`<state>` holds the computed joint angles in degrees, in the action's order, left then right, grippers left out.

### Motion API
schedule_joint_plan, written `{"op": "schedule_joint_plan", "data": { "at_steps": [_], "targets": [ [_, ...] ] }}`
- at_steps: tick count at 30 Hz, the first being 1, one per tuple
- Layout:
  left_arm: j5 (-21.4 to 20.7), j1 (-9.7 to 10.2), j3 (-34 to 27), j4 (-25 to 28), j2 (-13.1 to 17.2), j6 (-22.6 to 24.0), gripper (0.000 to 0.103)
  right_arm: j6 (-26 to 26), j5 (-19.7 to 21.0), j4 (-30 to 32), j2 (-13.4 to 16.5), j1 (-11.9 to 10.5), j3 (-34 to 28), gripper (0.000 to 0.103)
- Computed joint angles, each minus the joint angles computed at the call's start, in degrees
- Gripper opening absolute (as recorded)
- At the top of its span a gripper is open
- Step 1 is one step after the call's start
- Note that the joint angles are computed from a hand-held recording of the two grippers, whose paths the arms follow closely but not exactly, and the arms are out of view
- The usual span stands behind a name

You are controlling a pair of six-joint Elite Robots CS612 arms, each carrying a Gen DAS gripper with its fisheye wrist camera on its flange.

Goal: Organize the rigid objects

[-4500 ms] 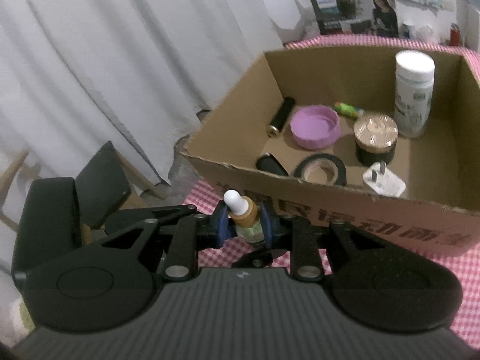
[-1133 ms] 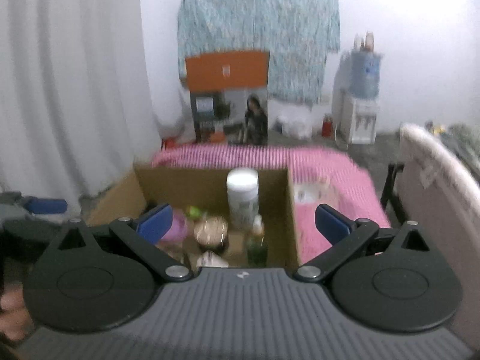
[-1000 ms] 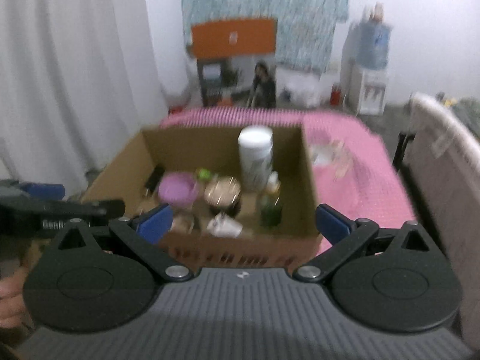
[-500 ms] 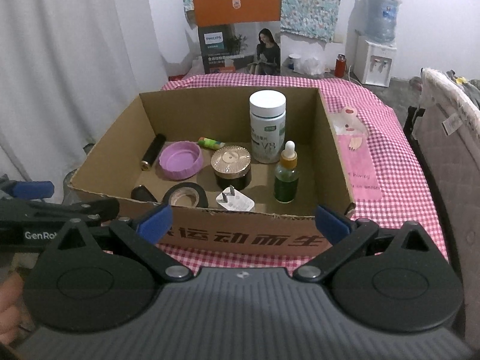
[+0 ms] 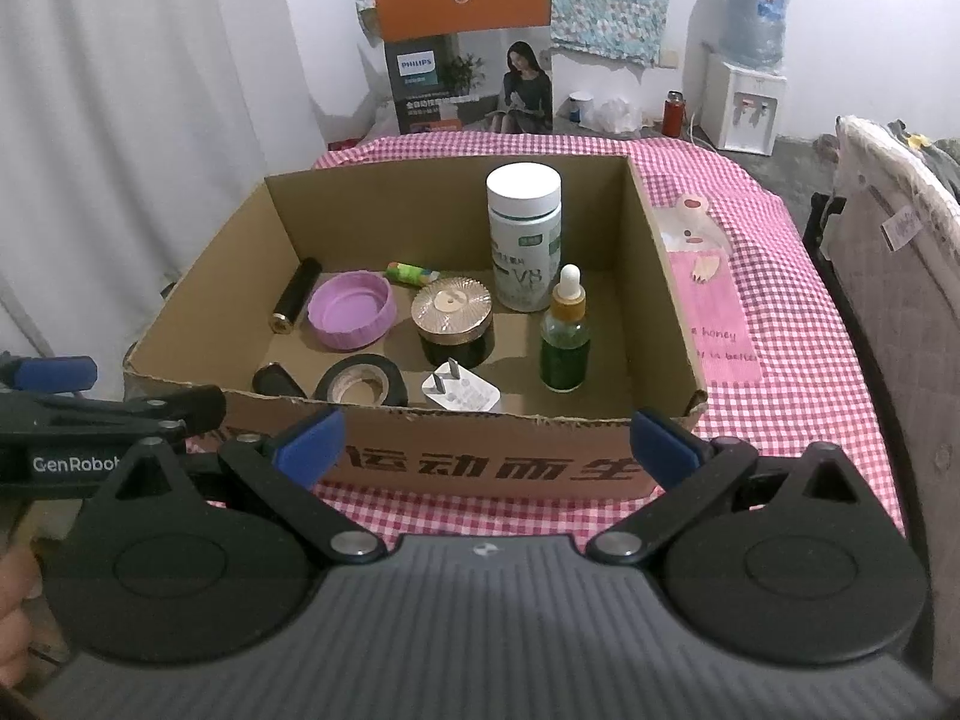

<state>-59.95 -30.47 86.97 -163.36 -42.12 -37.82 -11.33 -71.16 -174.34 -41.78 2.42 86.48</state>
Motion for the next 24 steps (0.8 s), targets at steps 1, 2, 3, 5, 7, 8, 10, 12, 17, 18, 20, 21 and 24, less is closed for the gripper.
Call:
{"op": "schedule_joint_plan", "data": {
  "at_steps": [1,2,3,5,7,8,10,12,17,18,20,21,24],
  "targets": [
    [0.01,-0.01,-0.03,0.1,-0.01,0.03,0.103,-0.02,-0.02,0.1,0.04,0.0,-0.09,0.102],
    [0.05,-0.04,-0.02,0.05,0.0,-0.1,0.103,-0.02,-0.09,0.06,0.02,0.01,-0.05,0.102],
    [0.1,-0.05,-0.02,0.0,0.01,-0.09,0.103,-0.01,-0.12,-0.03,-0.04,-0.01,0.06,0.102],
    [0.06,-0.03,-0.05,0.08,0.01,-0.04,0.103,0.02,-0.14,-0.06,-0.09,-0.03,0.14,0.102],
    [0.01,-0.02,-0.02,0.03,0.01,0.03,0.103,0.0,-0.12,-0.04,-0.09,-0.04,0.13,0.102],
    [0.04,-0.03,-0.01,0.02,0.02,0.09,0.103,0.05,-0.13,-0.06,-0.11,-0.06,0.17,0.102],
    [0.06,-0.04,0.0,0.1,0.01,0.16,0.103,0.09,-0.19,-0.03,-0.15,-0.08,0.25,0.102],
    [0.04,-0.04,0.01,0.1,0.0,0.23,0.102,0.15,-0.22,-0.02,-0.2,-0.09,0.33,0.102],
    [-0.11,0.01,0.07,0.12,-0.03,0.42,0.102,0.31,-0.29,0.05,-0.25,-0.11,0.47,0.102],
    [-0.04,0.0,0.06,0.11,-0.02,0.44,0.102,0.32,-0.3,0.04,-0.29,-0.12,0.52,0.102],
    [-0.04,0.0,0.04,0.17,-0.02,0.45,0.102,0.27,-0.34,0.04,-0.32,-0.14,0.56,0.102],
    [-0.05,-0.01,0.04,0.2,-0.03,0.41,0.102,0.25,-0.32,0.07,-0.3,-0.14,0.53,0.102],
    [-0.11,0.0,0.02,0.23,-0.01,0.46,0.102,0.43,-0.25,0.13,-0.3,-0.18,0.59,0.102]
  ]
}}
